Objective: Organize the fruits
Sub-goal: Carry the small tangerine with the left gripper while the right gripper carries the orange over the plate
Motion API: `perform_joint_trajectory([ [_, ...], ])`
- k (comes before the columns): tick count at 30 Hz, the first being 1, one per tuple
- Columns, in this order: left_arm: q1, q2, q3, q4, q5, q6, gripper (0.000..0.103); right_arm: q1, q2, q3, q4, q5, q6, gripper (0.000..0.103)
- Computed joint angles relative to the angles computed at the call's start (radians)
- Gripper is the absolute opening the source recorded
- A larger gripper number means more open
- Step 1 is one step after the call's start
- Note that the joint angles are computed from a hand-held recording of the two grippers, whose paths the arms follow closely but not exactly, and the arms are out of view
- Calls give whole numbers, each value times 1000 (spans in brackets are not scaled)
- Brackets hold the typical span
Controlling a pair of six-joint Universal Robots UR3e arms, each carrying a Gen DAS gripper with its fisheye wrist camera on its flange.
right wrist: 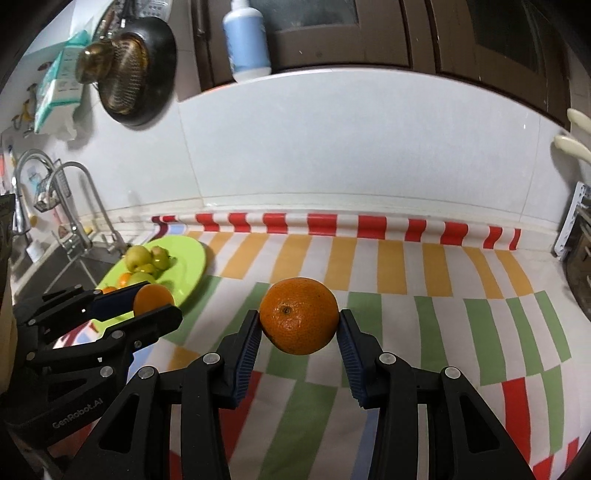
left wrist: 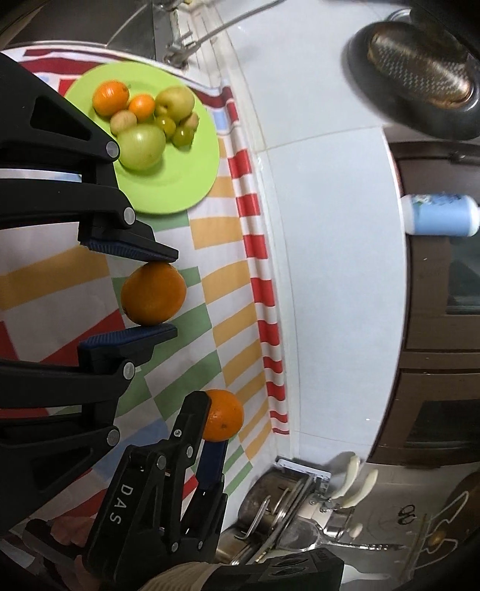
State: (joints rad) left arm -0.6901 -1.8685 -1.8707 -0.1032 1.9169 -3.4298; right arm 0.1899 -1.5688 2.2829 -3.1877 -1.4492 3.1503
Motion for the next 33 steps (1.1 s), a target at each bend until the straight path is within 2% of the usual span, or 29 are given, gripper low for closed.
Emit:
perform_joint_trajectory([
  [8,-48,140,-126,3,78,-47,34,92,-94,10,35,-60,38,43],
  [22,-90,388,-321,-36,175,-93,34,331,-61,-77,37,-225,146,43],
  [28,-49,541,-430,-59,165,-62,34,447,21,-173,42,-310,204,43],
  [33,44,701,-524,-99,102,-3,34,539,111,-273,59,-382,248,43],
])
